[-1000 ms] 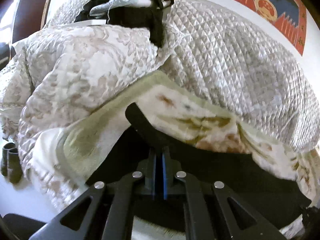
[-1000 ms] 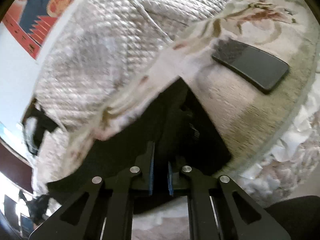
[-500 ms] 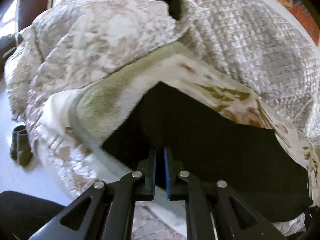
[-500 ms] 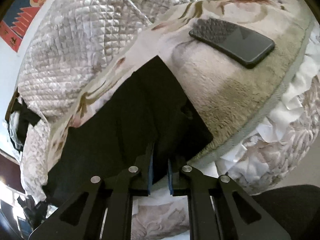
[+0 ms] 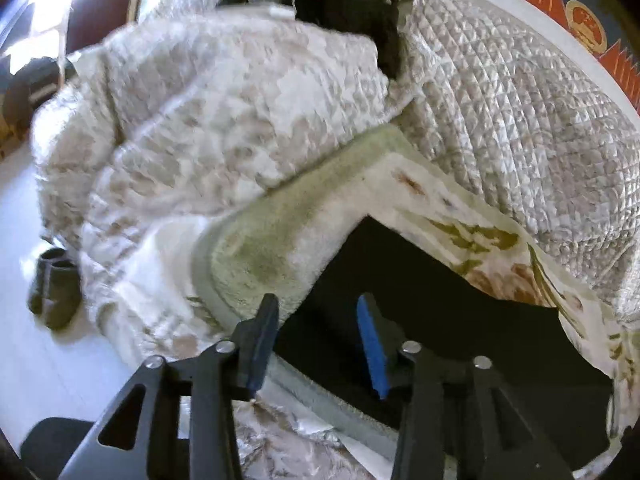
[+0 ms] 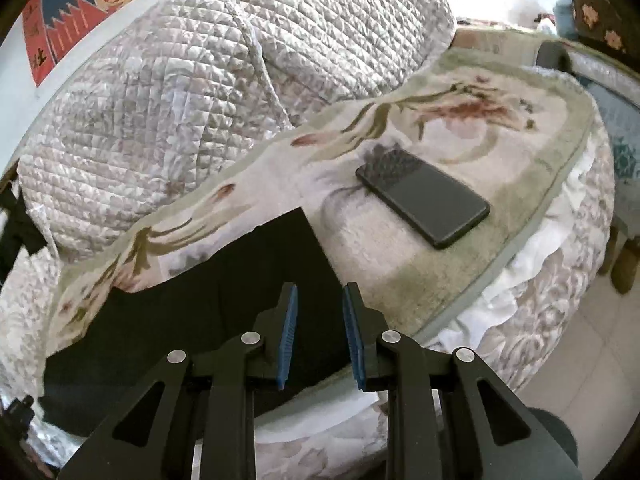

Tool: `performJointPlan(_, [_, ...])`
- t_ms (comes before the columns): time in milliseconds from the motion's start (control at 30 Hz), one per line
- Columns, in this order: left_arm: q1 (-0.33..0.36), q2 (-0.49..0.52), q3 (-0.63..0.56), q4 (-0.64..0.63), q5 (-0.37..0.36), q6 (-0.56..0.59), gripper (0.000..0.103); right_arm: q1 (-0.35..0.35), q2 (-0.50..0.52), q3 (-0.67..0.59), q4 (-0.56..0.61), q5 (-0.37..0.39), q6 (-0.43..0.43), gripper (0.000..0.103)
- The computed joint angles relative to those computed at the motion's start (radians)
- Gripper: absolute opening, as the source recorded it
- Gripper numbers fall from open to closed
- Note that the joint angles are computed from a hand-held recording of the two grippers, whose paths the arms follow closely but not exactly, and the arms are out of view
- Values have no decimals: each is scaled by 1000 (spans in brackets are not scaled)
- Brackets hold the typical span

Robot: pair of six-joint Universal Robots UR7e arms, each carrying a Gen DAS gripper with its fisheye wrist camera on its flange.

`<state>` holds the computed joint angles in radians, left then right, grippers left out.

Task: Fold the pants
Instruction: 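Fold the held edge over the pants and open both tools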

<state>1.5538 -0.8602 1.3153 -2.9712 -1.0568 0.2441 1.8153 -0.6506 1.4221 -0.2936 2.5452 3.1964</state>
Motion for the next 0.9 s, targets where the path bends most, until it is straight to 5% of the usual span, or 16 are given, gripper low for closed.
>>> performJointPlan(167, [22, -7, -10, 164, -204, 19, 46, 15, 0, 11, -95, 34, -93, 24])
performJointPlan(300, [16, -57, 81, -7, -350, 78, 46, 18, 17, -13, -83, 20, -116, 24])
performJointPlan(500, [-17, -54, 98, -165, -105, 34, 46, 13, 53, -66, -28, -13, -112, 24])
performJointPlan(633, [-18, -51, 101, -146, -84, 45, 46, 6, 78, -110, 34, -57, -112, 24])
performJointPlan(733, [-21, -43, 86, -57, -126, 73, 46, -4, 97, -141, 76, -91, -120, 24])
performJointPlan(833, [-36, -6, 31, 133, -3, 60, 46, -36, 168, -271, 321, -92, 14, 24])
performJointPlan(900, [-33, -5, 35, 147, 35, 42, 42, -53, 174, -277, 369, -111, 59, 24])
